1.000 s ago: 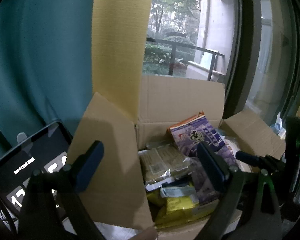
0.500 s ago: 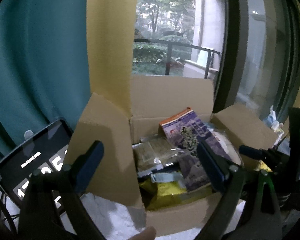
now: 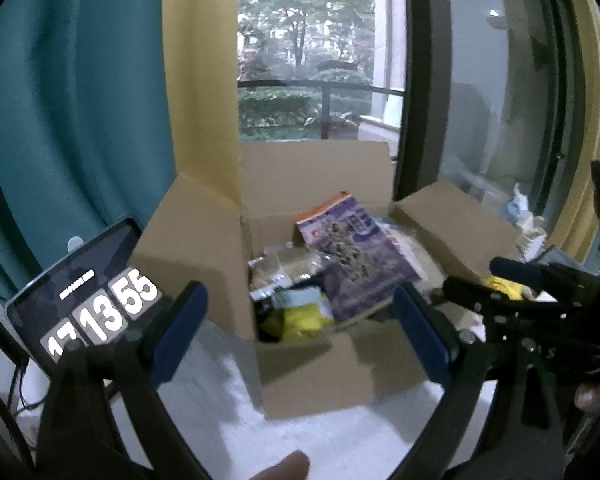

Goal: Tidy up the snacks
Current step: 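Open the right gripper and withdraw both grippers from the box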

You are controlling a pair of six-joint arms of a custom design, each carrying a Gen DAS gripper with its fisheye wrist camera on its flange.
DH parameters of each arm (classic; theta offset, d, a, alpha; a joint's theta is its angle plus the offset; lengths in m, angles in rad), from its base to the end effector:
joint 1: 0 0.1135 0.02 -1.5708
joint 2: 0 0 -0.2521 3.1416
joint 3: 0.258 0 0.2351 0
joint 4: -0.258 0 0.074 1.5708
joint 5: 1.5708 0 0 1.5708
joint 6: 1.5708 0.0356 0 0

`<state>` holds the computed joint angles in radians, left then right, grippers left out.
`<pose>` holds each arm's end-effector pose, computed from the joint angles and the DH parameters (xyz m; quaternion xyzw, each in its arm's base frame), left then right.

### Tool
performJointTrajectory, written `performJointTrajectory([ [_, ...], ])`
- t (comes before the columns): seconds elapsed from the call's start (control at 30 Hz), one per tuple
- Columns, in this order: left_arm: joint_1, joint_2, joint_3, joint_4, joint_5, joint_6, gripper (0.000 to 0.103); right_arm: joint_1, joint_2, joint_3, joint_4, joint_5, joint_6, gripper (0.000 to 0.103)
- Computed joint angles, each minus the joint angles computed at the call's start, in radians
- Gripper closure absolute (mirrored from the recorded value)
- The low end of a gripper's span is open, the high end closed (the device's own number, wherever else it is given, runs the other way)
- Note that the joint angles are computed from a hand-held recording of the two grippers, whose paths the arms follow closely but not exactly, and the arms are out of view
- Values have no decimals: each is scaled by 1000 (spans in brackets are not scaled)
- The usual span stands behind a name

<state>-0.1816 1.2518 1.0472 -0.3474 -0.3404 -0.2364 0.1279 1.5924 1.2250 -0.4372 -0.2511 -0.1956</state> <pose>0.2650 -0.0366 0.3090 -0.1061 0.8578 0.0449 0.5008 0.3305 0.0514 0.2617 -0.1944 0.9007 0.1035 0.3746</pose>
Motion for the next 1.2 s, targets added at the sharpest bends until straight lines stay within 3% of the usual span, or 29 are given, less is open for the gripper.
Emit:
performJointTrajectory([
  [0.27, -162, -157, -79, -81, -122, -115, 8, -82, -192, -129, -62, -88, -79, 25],
  [0.73, -621, -293, -81, -342, -527, -399, 8, -247, -505, -258, -240, -235, -247, 25],
  [0.97, -861, -256, -17, -595, -733, -664, 8, -388, -632, -252, -374, -352, -349, 25],
  [1.2, -1069, -145, 92, -979, -860, -1086, 8, -586, -700, -200, -539, -507, -500, 25],
])
